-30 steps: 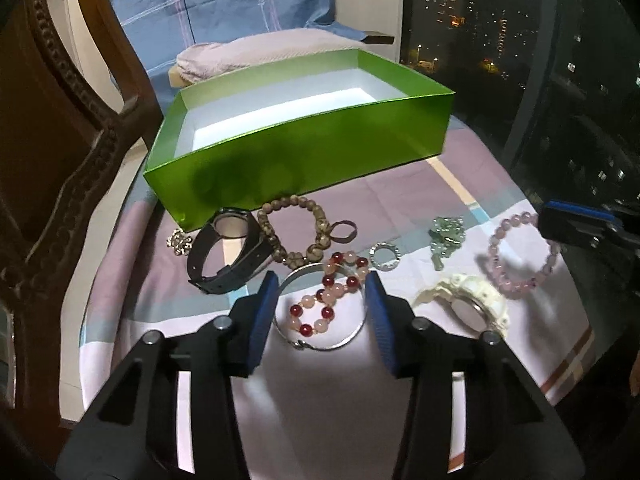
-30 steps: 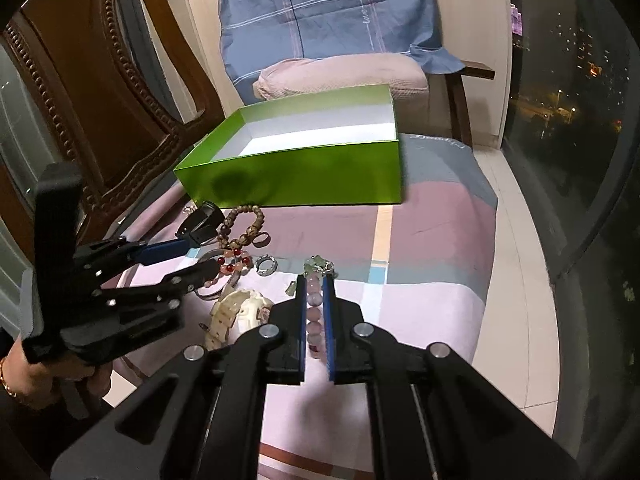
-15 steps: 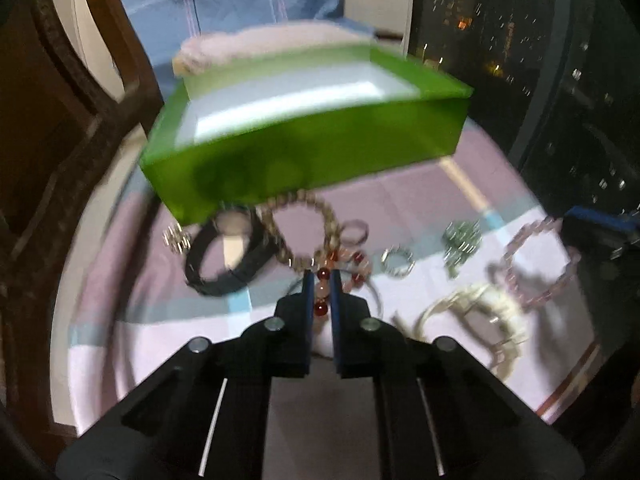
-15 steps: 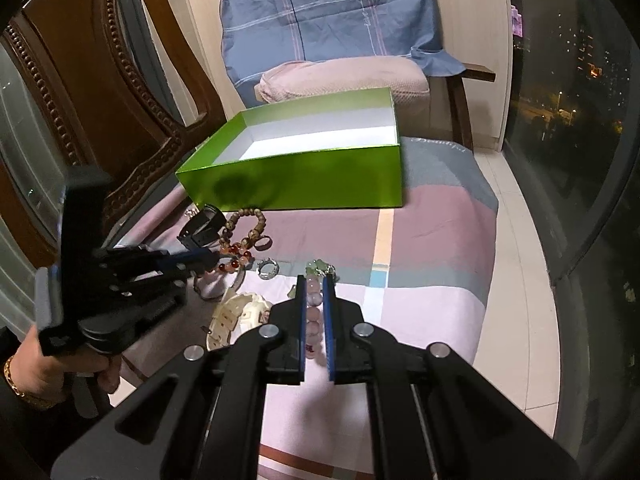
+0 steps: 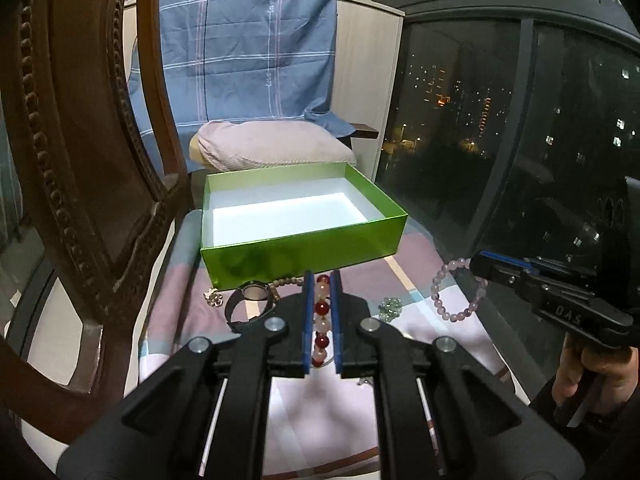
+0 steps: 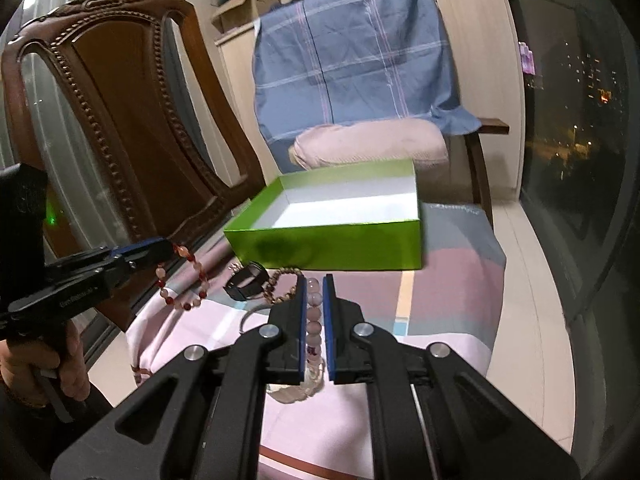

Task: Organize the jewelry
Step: 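Lift both bracelets off the cloth toward the green box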

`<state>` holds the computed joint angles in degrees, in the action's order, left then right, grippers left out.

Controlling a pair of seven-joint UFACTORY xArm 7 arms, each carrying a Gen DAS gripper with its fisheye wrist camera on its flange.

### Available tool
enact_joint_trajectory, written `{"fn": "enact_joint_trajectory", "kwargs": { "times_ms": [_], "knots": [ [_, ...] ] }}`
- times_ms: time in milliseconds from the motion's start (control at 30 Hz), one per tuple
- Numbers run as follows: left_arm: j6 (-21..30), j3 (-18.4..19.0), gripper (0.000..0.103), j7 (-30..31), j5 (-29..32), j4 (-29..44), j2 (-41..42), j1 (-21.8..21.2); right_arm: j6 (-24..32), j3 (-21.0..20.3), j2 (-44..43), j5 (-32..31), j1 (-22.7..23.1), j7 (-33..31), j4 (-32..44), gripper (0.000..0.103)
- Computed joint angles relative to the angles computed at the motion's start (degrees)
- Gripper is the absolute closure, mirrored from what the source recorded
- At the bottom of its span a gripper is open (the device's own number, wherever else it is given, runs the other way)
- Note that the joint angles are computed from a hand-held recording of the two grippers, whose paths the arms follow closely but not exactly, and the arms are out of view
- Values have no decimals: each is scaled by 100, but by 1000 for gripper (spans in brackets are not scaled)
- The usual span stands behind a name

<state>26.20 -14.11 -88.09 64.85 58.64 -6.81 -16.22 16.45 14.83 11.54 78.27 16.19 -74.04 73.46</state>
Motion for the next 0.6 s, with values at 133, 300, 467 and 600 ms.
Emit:
{"fn": "enact_joint_trajectory", "kwargs": {
  "times_ms": [133, 300, 467, 600],
  "knots": [
    [-12, 4, 95, -35, -26, -68, -27, -13, -106, 38, -78, 220, 52, -252, -38, 95],
    [37, -24, 95, -92, -29, -28, 56, -31, -301, 32, -97, 287, 167, -349, -56, 95],
    [131, -25, 95, -45, -119, 7, 89, -127, -443, 29, -50, 319, 201, -376, -36, 95],
    [180, -21, 95, -107, -122, -3, 70, -155, -508, 43, -65, 361, 203, -392, -61, 95]
  ]
}}
